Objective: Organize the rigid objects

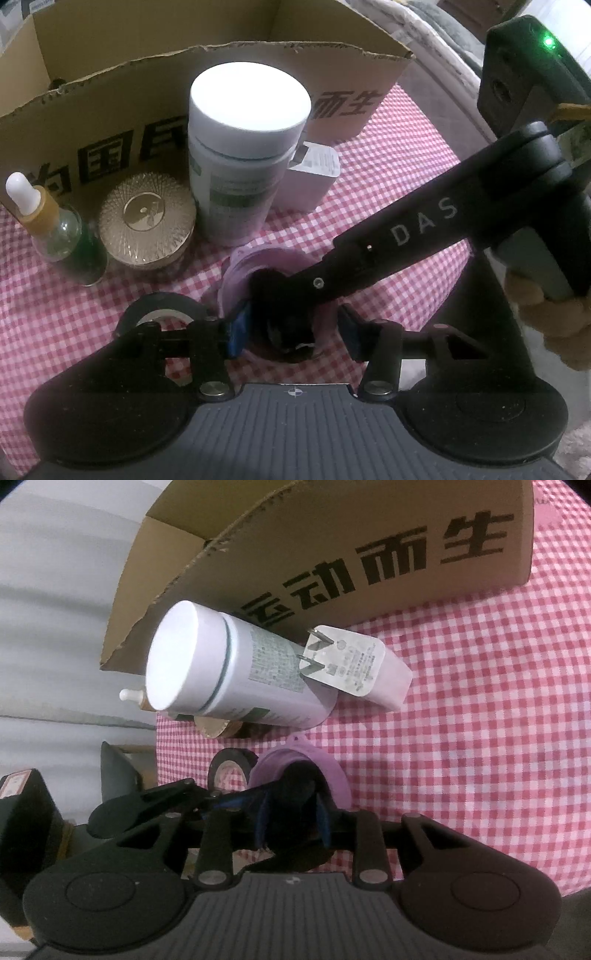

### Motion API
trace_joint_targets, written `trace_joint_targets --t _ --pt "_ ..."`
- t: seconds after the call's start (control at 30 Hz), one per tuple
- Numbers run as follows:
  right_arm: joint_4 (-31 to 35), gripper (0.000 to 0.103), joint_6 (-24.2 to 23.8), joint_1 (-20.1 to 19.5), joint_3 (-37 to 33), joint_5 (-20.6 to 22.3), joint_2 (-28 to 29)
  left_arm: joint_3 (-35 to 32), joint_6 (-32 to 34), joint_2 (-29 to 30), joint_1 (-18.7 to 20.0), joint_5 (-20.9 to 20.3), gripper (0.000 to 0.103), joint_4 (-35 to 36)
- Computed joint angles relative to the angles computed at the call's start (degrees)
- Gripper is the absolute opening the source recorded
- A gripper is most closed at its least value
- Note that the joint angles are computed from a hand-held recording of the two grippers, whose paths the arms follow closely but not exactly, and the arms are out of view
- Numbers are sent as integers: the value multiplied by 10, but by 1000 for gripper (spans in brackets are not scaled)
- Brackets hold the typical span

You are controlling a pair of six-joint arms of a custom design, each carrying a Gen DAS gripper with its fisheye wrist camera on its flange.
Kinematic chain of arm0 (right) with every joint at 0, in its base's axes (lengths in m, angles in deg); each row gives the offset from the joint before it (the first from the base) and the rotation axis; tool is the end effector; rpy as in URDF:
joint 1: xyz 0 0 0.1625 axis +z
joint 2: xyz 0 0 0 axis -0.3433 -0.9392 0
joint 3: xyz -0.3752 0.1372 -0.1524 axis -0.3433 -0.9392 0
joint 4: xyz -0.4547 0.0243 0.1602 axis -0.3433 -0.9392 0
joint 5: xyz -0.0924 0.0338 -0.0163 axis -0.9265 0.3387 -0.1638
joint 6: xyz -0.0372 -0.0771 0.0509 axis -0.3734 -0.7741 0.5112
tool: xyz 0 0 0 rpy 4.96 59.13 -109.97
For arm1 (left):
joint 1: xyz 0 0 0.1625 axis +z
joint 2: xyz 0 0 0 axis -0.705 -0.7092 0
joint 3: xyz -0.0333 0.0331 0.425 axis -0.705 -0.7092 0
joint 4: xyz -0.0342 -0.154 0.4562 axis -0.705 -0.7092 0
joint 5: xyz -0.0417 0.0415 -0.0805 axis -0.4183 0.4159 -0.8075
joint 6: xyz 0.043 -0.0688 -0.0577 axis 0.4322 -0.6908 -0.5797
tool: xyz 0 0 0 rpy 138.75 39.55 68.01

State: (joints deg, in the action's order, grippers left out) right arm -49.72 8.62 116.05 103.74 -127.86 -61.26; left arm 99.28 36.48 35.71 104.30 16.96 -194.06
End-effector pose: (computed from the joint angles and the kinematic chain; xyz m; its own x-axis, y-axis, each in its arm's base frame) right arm 0.2095 -0.8336 0.1610 -0.9885 -0.0974 0.1161 -0.0937 0.9949 0.0371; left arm -0.2394 -0.7594 0.1386 -0.8418 0.3028 -0.4468 0.4035 0.9029 -0.1483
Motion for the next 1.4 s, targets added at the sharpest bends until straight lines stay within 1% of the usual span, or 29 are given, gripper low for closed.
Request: trace_joint_targets --t 0.2,0.3,0.4,0.43,0.53,0.63,0.7,0.83,0.97,1.07,1.13,1.2,1.23,1.27,1.3,1.33,1.37,1.4 --pt "-24 26 -14 -5 17 13 -11 -1 -6 4 -2 7 50 -5" --pt "-42 22 -15 -5 29 14 -17 1 -11 4 -4 12 50 -5" --pt "-46 9 -10 -5 32 15 -21 13 -6 -2 -9 17 48 -17" --pt "-45 6 -8 -5 32 19 -22 15 -4 -4 -10 17 48 -22" --pt "-50 6 -8 -4 39 26 -26 19 -2 -4 -12 23 48 -29" --pt "-57 6 -10 -2 46 26 -30 19 -1 -3 -10 21 47 -32" --pt "-64 6 -13 -1 52 29 -32 20 2 -4 -9 18 44 -36" --pt "-66 6 -8 -2 48 31 -32 17 0 -4 -6 4 35 -31" --pt "-74 6 -12 -1 49 33 -38 17 -2 -4 -7 5 35 -28" --pt "-68 8 -1 -1 43 33 -40 19 -7 -9 -9 7 35 -23" --pt "-65 9 3 -1 42 32 -42 22 -11 -12 -11 16 36 -18" --pt "-57 10 7 -1 41 29 -43 25 -10 -17 -11 13 37 -15" --pt "-49 14 10 -2 38 32 -43 25 -11 -19 -10 10 37 -11" --pt "-38 22 14 -3 35 38 -43 25 -13 -20 -9 7 37 -6" --pt "-31 26 19 -4 34 40 -42 24 -16 -20 -8 6 37 -3" --pt "-28 34 22 -3 35 40 -43 24 -17 -21 -7 3 38 -2" --pt "-25 39 23 -1 35 38 -42 24 -18 -22 -6 0 38 0" --pt "-24 40 24 0 35 36 -41 24 -18 -22 -6 -3 38 2"
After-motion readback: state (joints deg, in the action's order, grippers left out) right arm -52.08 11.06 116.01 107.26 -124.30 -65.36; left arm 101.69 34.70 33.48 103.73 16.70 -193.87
